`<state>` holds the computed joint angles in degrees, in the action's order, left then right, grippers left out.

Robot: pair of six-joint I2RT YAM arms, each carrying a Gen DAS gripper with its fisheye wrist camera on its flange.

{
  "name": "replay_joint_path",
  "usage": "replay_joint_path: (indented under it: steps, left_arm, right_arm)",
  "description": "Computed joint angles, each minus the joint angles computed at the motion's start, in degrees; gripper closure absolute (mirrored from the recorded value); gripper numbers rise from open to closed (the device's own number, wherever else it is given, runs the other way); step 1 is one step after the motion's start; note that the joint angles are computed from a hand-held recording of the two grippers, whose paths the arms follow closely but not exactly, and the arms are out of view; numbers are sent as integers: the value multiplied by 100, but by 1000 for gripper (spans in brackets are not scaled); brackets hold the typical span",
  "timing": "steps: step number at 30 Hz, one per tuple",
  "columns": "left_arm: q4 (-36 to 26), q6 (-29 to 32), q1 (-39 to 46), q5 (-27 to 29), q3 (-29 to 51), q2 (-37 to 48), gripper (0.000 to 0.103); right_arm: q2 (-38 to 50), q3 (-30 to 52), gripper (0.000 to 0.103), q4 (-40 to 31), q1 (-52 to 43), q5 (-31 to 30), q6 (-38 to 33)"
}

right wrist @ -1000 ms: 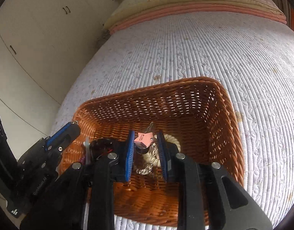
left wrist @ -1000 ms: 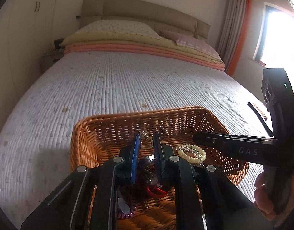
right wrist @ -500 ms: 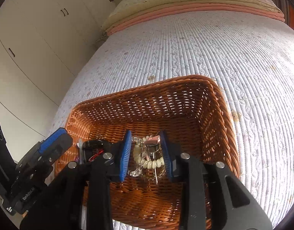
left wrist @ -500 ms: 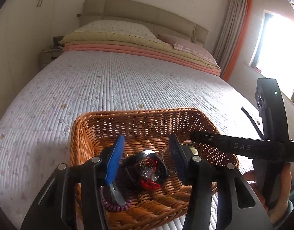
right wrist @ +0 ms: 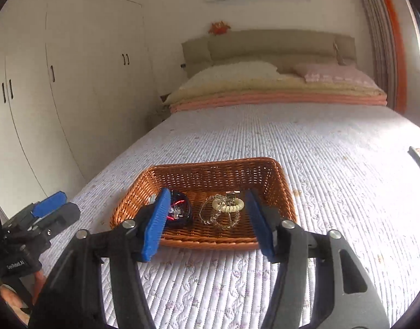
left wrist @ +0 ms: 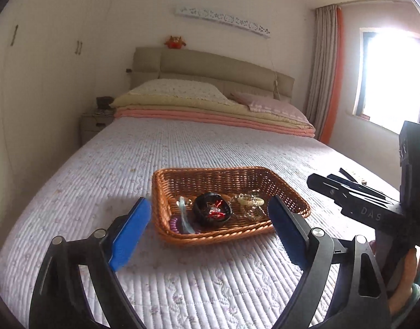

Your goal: Organize jewelry

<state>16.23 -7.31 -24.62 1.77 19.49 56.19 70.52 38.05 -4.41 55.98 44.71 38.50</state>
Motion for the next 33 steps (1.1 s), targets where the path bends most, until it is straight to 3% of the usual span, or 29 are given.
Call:
replay_joint_path:
  steps: [2,5,9,10,11,12,13,16,19,24,29,33]
  left_arm:
    - [265,-23,-299,-704,-536,-658,14]
    - [756,13,-733,-1545,-1227,-1463,10]
    - [961,176,-1290,-2448,-1647,-1872,8]
    - [1130,209,-1410,-2636,-1726,-1797,8]
    - [1279,150,-1513,-2829,-1770,-1620,8]
    - [1309,41,-1493,-2789,-1767,-1470,8]
    - [1340,-22,-1386,-2625,-1747,-1350,8]
    - [1796,132,-1534,-2955,-1746,-833,8]
    - [2250,204,-1629,-3168,-1850,-462,8]
    - [2581,12,-1129,-2656,-1863,124,8]
    - [2665,50,-1106,-2650,-1907,125,8]
    - [2528,218,-1460,-2991,-1914,-43,8]
  right_arm:
    - [-73,-232,31,-2,526,699,322]
    - [-6,-485,26,44,1279,1698,902]
    - [293,-1021,16,1181,2121,3117,805]
    - [550,-887,13,915,2203,3373,1092]
    - [845,-562,10,-4,2254,3511,1847]
    - [1050,-355,9,-508,2251,3479,2249]
    - [1141,-312,9,-469,2226,3393,2168]
    - [1590,64,9,-1264,2208,3468,2650]
    - [1524,-114,9,-911,2077,3188,2494]
    - [1283,-496,9,-401,1930,3020,2477]
    - [1414,-353,9,-774,1890,3040,2854]
    - [1412,-302,9,-1066,1955,3101,3058]
